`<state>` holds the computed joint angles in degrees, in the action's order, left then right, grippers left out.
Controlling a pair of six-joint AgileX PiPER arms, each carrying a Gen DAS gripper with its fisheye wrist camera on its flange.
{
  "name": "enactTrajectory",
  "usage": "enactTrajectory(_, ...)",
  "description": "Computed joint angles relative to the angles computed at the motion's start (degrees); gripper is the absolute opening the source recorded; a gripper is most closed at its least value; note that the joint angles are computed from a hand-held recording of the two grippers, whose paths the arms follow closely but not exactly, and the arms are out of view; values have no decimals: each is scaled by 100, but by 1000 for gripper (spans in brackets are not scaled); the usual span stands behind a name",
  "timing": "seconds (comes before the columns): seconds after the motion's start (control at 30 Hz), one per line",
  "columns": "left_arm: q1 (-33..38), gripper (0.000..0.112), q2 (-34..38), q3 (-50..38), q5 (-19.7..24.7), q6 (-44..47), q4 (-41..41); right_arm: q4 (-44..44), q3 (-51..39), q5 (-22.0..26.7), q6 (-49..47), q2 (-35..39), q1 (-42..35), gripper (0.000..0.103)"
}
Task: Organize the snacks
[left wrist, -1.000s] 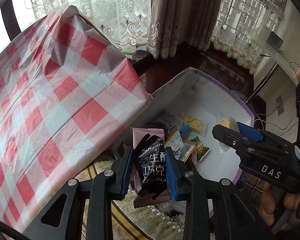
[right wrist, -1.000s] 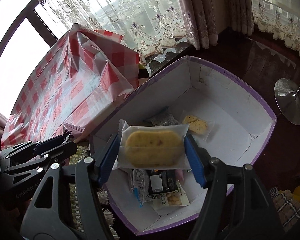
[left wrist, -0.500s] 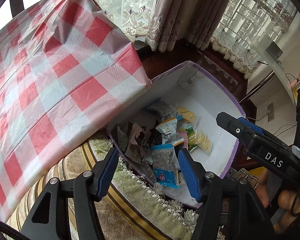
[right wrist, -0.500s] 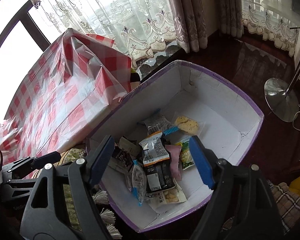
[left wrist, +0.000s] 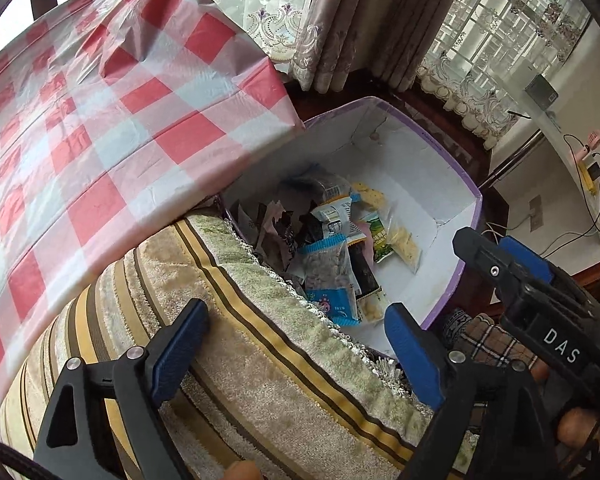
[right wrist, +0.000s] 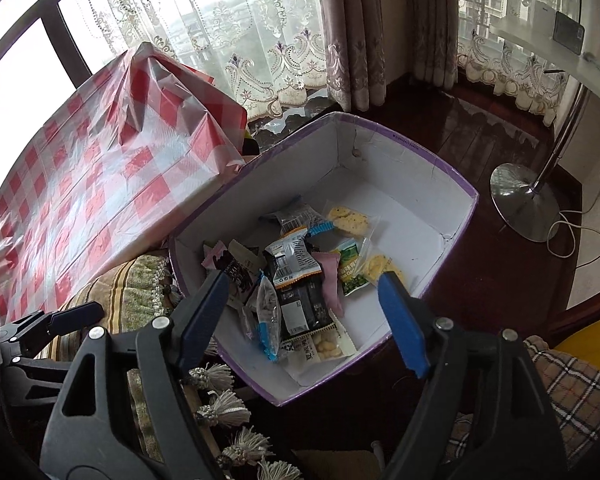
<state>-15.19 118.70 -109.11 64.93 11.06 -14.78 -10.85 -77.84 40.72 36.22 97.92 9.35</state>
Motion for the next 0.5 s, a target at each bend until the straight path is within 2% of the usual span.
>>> enactTrajectory(0.5, 137, 93, 35, -31, 32, 167, -273, -10, -105, 80, -85, 71, 78, 79)
